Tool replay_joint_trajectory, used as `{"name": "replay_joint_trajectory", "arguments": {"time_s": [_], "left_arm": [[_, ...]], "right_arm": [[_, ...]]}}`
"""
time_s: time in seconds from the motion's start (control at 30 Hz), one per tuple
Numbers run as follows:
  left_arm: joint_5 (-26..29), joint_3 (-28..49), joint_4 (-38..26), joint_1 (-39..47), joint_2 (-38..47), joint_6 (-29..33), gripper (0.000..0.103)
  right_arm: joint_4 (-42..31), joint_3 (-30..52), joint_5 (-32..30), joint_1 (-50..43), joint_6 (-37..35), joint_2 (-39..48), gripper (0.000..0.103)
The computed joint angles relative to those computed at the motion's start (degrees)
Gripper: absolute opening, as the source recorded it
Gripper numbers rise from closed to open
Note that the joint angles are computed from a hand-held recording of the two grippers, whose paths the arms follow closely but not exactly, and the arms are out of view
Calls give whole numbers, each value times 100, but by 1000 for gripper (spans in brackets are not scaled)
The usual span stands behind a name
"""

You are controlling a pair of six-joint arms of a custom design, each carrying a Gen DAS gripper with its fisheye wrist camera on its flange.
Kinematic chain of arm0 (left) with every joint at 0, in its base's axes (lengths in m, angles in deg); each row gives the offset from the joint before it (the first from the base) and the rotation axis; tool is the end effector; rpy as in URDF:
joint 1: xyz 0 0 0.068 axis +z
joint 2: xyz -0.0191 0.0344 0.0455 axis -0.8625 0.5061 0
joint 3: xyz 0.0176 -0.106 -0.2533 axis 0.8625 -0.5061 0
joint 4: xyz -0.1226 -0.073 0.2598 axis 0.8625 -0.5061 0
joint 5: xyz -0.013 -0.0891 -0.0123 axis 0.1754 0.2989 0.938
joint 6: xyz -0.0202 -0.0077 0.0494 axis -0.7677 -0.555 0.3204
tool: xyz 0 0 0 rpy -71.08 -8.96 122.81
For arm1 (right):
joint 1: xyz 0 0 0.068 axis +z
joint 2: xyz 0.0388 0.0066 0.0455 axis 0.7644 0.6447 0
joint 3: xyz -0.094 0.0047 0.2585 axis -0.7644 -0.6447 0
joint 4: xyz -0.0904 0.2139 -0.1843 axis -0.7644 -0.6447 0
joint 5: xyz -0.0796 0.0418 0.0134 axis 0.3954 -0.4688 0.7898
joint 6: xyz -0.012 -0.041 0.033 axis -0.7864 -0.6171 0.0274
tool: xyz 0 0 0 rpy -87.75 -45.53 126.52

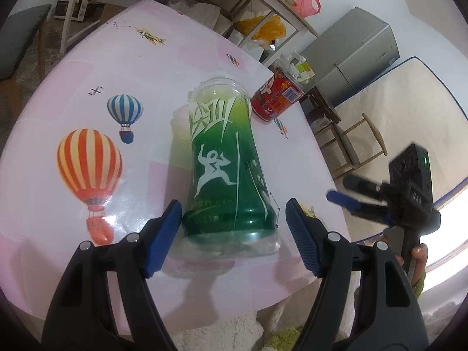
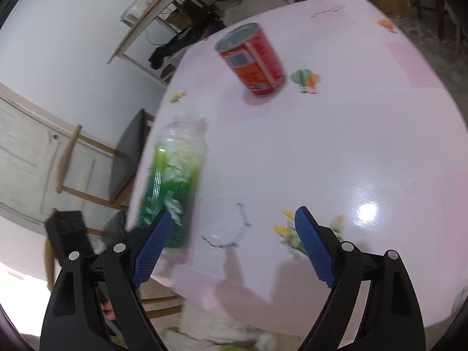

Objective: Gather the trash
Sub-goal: 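Grasp the green plastic bottle with the right tool, then lift the green bottle with the right tool while the left tool moves toward the red can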

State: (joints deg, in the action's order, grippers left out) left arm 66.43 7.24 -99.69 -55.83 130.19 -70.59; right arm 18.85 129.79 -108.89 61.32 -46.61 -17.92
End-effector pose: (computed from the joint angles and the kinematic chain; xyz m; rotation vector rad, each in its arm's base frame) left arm 0.2122 -0.0109 0.2149 0.2011 2.4769 -0.9688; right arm 0.2251 0.0589 0.2934 0.3684 2.5313 0.8014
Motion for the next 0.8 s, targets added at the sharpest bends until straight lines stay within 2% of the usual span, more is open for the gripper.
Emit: {"name": "replay_joint_trajectory", "arguments": {"time_s": [0.13,0.23,0.47,0.53,0.67,0.8], "left_arm": [[249,-4,-112,14,70,113,69],[209,-74,-97,-75,-40,92,69],[71,-75,-47,-213,-23,-36,69],[-11,-86,-10,-295,-61,-60,69],[16,-99,-52,-345,-79,-43,69],[30,-106,-54,-432,-121,-84,69]], "right_arm": [[353,730,-59,387,-263,1157,84],[400,1356,-199,622,-438,2129,84],[16,2485,-232,985,-912,3639,83],[-49,2561,-99,1094,-967,3765,83],[-183,2692,27,1197,-1072,3864,69],[-251,2662,109,1222,-1177,3803,63]]}}
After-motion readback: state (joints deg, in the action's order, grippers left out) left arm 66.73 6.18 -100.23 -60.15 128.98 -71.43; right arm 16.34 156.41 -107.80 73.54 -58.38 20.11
